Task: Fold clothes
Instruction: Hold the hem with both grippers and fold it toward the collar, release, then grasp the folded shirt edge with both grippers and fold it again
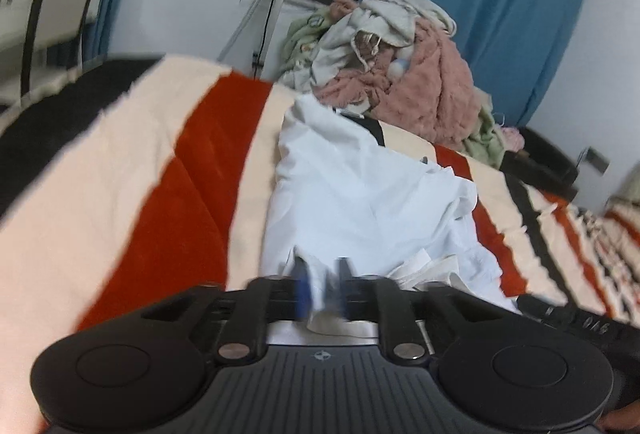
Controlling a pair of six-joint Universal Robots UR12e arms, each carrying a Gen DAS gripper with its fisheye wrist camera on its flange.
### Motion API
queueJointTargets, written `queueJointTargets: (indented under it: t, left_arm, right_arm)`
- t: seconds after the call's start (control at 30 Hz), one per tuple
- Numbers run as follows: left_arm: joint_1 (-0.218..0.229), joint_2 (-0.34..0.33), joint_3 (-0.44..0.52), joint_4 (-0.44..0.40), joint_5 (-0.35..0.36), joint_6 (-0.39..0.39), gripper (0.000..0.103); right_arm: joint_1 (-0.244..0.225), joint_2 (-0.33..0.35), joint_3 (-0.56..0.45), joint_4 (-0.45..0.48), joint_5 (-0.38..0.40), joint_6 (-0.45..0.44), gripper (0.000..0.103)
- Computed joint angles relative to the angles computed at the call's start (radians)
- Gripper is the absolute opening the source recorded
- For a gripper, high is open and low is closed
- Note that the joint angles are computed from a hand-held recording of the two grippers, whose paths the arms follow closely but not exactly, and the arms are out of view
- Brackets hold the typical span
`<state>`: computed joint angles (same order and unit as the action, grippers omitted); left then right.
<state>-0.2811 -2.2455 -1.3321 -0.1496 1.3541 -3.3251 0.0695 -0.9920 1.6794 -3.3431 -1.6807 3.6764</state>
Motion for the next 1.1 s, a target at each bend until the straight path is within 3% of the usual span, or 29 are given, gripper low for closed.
queueJointTargets:
  t: [0.03, 0.07, 0.13, 0.23, 0.77, 0.97, 1.1]
  left_arm:
    - [-0.001, 0.01, -0.014, 0.02, 0.007, 0.006, 0.057]
    - [-0.002, 0.023, -0.029, 0.035, 0.008, 0.011, 0.06]
    - [-0.002, 0.047, -0.056, 0.058, -0.005, 0.034, 0.066]
    - [-0.003, 0.085, -0.105, 0.106, -0.013, 0.055, 0.079]
    - [-0.005, 0.235, -0.314, 0.27, -0.002, 0.116, 0.081]
    - [0.007, 0.258, -0.341, 0.229, -0.025, 0.046, 0.082]
    - [0.029, 0.276, -0.361, 0.132, -0.096, -0.099, 0.085]
  right_arm:
    - [0.003, -0.005, 0.004, -0.006, 0.0, -0.022, 0.048]
    - [0.008, -0.009, 0.011, -0.031, -0.012, -0.032, 0.075]
    - [0.021, -0.017, 0.027, -0.086, -0.045, -0.054, 0.088]
    - [0.038, -0.037, 0.044, -0.119, -0.085, -0.1, 0.086]
    - [0.124, -0.135, 0.145, -0.18, -0.202, -0.203, 0.086]
    - [0.131, -0.138, 0.153, -0.193, -0.217, -0.197, 0.086]
    - [0.127, -0.139, 0.152, -0.17, -0.218, -0.164, 0.086]
